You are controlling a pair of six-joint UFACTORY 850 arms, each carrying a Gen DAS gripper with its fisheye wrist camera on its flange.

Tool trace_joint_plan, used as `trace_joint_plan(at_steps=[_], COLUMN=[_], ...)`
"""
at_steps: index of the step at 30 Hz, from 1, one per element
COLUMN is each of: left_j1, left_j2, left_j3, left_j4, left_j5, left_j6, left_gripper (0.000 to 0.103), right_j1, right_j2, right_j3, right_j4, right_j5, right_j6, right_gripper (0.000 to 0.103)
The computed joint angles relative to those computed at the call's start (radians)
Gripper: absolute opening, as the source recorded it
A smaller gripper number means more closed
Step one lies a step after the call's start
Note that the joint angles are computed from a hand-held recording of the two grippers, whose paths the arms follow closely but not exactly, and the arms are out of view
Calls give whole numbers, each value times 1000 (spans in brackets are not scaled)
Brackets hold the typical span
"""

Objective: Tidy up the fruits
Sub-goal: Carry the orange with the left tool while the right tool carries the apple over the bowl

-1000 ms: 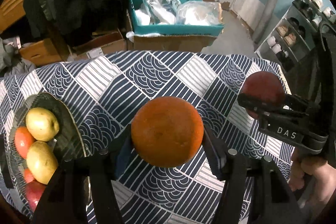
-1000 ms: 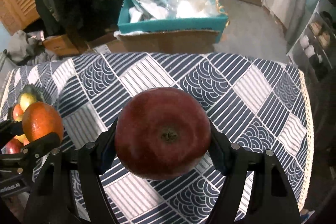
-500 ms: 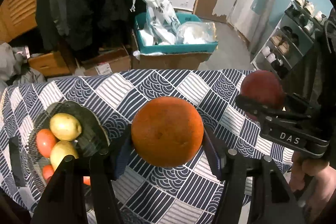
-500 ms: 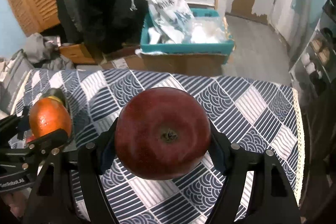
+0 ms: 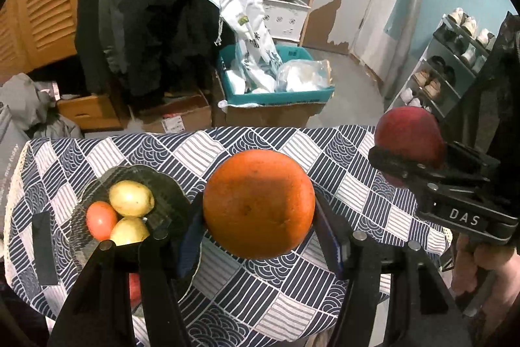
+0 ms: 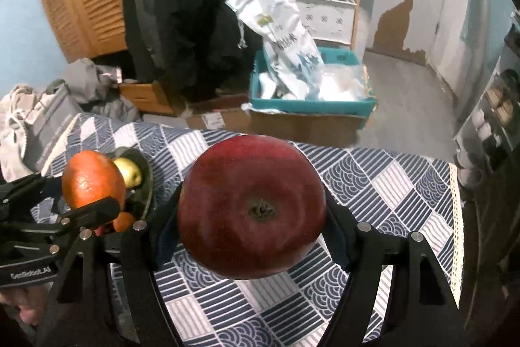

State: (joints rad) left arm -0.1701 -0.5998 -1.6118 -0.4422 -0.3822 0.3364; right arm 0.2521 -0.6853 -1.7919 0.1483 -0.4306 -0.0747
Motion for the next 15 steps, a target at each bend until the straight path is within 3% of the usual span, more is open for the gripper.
trace_joint_plan(at_steps=[15], left_j1=[53], left_j2=[67], left_j3=[82], left_j4=[-39], left_j5=[39], left_j6=[30], left_gripper=[65], right_j1=[51], right_j2=[5], right_j3=[-29], right_j4=[86], right_j5=[-10], right_j6=[-108], right_gripper=[75])
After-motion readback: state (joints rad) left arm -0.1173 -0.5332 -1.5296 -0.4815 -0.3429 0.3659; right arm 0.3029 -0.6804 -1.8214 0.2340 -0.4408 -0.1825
